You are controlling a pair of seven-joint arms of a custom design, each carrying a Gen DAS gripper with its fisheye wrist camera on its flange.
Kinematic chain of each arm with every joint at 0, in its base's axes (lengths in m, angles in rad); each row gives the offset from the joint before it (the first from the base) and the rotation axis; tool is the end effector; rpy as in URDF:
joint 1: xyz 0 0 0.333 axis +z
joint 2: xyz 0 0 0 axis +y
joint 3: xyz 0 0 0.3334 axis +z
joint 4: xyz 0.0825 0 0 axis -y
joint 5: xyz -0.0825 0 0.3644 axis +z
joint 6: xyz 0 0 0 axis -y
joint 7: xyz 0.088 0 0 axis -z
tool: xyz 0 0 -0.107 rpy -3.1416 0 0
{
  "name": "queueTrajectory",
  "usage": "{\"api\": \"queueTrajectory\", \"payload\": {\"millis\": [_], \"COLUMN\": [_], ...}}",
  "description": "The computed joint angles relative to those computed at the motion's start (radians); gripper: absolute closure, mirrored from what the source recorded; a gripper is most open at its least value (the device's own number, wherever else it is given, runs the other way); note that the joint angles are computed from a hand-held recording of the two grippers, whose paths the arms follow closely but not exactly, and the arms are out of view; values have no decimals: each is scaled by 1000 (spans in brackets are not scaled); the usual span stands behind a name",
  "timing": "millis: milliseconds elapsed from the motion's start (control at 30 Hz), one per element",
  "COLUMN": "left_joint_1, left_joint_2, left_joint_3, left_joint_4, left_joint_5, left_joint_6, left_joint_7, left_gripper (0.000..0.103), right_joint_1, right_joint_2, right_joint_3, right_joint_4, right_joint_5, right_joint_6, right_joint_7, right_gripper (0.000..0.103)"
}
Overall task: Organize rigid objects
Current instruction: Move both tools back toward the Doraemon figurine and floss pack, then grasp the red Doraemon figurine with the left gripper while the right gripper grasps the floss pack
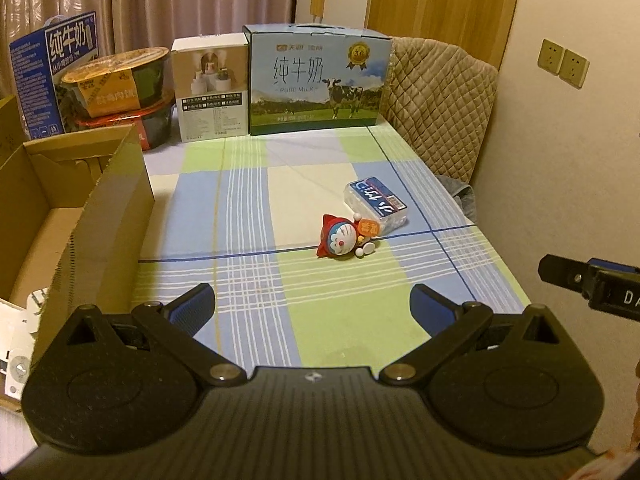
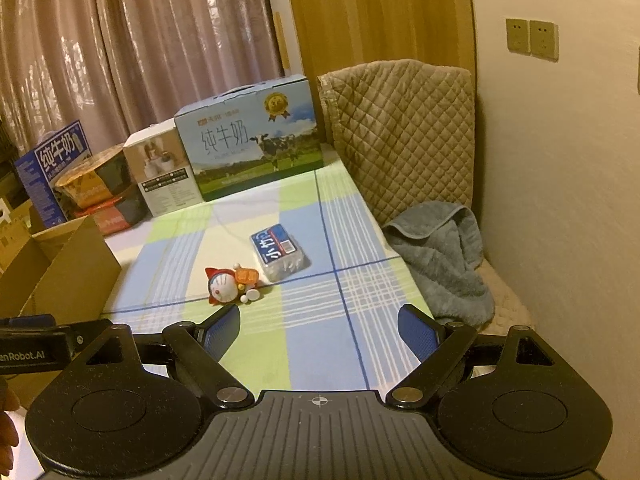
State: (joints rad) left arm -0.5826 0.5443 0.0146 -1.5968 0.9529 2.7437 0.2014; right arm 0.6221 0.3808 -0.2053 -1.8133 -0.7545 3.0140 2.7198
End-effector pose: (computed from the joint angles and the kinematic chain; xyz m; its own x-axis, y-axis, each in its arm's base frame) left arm 0.5873 -0.4155 0.3957 -0.0276 -0.9954 0.0918 -0.6887 -0.0477 -0.7235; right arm 0.5844 0.3336 0.4420 0.1052 -0.9795 -0.1719 -0.6602 0.0605 -0.7486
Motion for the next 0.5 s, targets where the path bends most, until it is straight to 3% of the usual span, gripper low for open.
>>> {"api": "queueTrajectory", "payload": {"millis": [167,300,400,500], "left_joint_1": [2,-21,-20,-32], "left_joint_2": [62,128,189,249], "left_joint_3": [12,60,64,83], "left_joint_4": [64,129,199,269], "left_joint_5": [-13,6,-22,-46], "left_joint_6": [4,36,29,21], "left_joint_7": [17,-36,3,29], "left_gripper": [1,1,1,1], "right_joint_1": [-7,-4,6,-19], "right_joint_2": [72,150,211,264], "right_joint_3": [-10,-26,-48,-23], "right_joint_4": [70,144,199,260], "right_joint_5": [24,88,130,186], "right_joint_6": [20,23,36,25], "right_joint_7": [-45,-93,-125,-198], "right_gripper": [20,20,20,20]}}
